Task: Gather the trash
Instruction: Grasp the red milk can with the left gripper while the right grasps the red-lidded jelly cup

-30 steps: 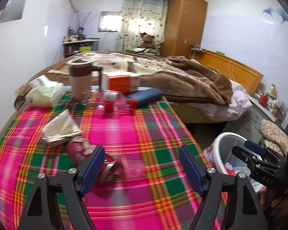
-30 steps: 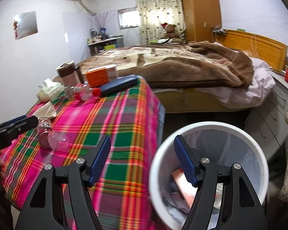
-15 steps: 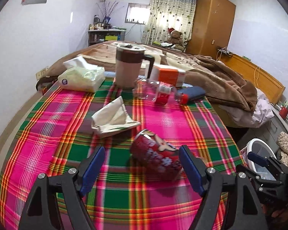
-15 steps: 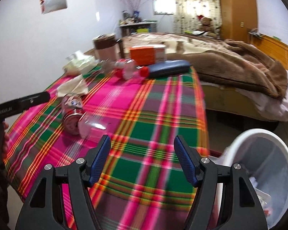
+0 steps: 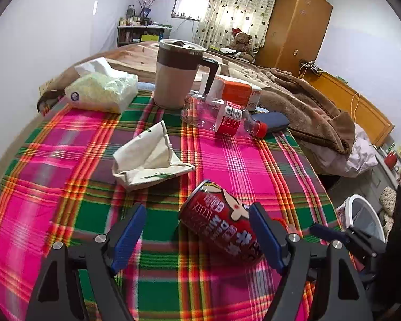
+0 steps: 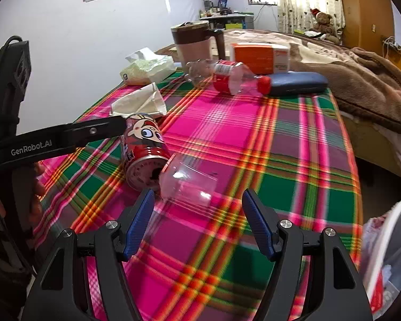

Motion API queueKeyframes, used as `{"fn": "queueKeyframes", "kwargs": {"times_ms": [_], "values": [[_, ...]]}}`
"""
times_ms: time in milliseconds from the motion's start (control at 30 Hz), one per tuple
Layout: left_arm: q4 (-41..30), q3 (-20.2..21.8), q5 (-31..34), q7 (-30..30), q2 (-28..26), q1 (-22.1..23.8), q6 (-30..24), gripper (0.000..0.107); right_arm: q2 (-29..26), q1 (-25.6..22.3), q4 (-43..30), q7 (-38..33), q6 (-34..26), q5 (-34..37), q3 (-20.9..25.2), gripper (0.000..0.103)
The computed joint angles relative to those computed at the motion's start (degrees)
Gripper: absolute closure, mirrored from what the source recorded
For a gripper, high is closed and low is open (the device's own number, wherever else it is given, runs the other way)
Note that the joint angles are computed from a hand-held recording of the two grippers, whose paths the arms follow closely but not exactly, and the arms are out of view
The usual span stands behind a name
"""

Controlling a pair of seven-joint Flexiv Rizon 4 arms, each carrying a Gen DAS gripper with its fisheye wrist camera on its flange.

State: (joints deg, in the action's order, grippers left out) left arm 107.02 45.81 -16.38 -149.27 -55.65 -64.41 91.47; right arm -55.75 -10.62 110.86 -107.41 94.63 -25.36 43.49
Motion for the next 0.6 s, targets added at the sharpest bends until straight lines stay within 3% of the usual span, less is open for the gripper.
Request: {"fn": "queueKeyframes", "kwargs": {"times_ms": [133, 367, 600], "values": [[-0.3, -3.1, -0.1, 1.7, 0.6, 3.4, 1.2, 0.028, 0.6, 3.2, -1.8, 1.0, -1.2, 1.1, -2.5, 0.033], [-0.9, -6.2, -1.3, 4.1, 0.8, 6.4, 3.2, 0.028, 3.3, 11.2, -4.4, 6.6, 0.9, 5.2, -11.8, 0.033], [-3.0, -12.5, -3.0, 8.1, 0.9, 11.1, 5.1, 0.027, 6.0, 21.0, -4.4, 13.5, 5.6, 7.6, -25.0, 0.033]]}}
